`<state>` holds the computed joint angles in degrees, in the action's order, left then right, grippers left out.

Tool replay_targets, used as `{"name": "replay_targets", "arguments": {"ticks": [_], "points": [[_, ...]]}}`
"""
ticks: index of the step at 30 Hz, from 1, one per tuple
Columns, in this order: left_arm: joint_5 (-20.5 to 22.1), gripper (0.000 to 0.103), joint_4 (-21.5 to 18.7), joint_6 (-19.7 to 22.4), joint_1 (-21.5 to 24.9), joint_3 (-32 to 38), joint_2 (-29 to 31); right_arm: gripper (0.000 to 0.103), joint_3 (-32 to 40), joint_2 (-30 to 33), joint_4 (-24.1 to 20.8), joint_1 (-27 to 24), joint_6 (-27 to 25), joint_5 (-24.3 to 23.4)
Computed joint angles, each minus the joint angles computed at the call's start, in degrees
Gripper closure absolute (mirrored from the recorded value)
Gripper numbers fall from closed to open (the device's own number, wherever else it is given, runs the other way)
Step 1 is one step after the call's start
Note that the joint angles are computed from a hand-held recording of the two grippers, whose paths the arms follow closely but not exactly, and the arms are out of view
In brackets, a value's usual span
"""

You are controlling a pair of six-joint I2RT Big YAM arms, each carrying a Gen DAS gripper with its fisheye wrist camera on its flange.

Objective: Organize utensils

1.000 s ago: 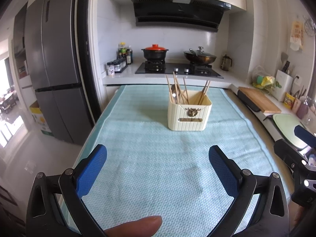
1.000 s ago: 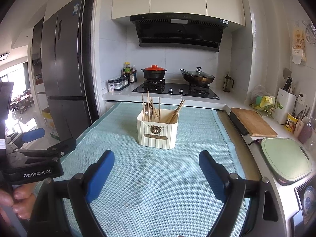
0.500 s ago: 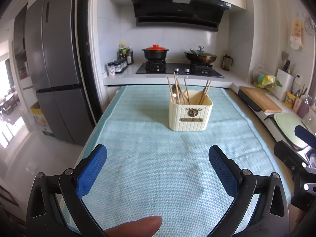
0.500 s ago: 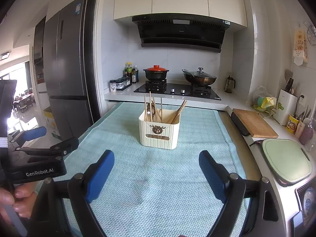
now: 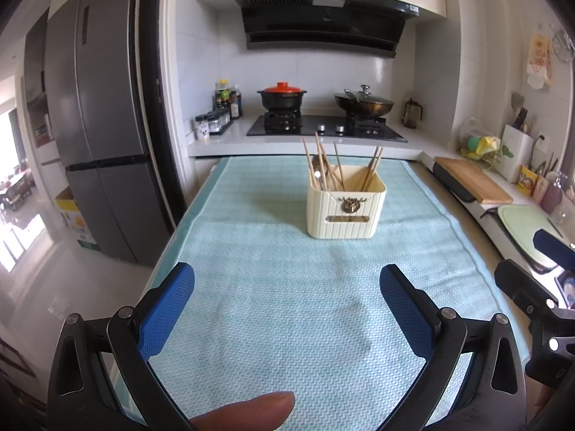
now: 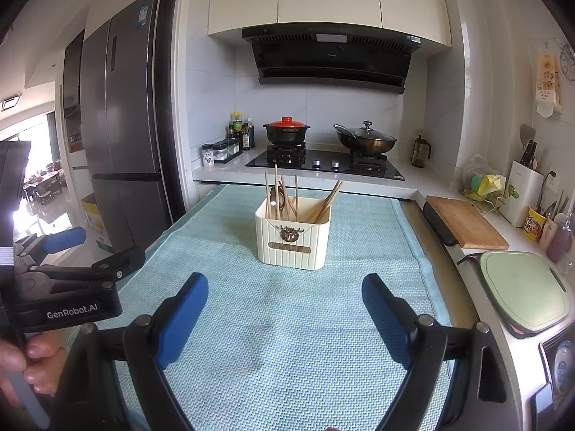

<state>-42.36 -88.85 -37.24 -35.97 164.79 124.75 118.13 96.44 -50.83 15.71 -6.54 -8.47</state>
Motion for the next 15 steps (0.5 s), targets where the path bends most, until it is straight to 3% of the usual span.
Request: {"name": "replay_targets", "arguments": {"ticks": [15], "points": [[0.17, 0.000, 0.13, -0.80, -0.09, -0.89, -0.53, 0.014, -0.48, -0.44, 0.21, 0.51, -0.05, 0.13]]}}
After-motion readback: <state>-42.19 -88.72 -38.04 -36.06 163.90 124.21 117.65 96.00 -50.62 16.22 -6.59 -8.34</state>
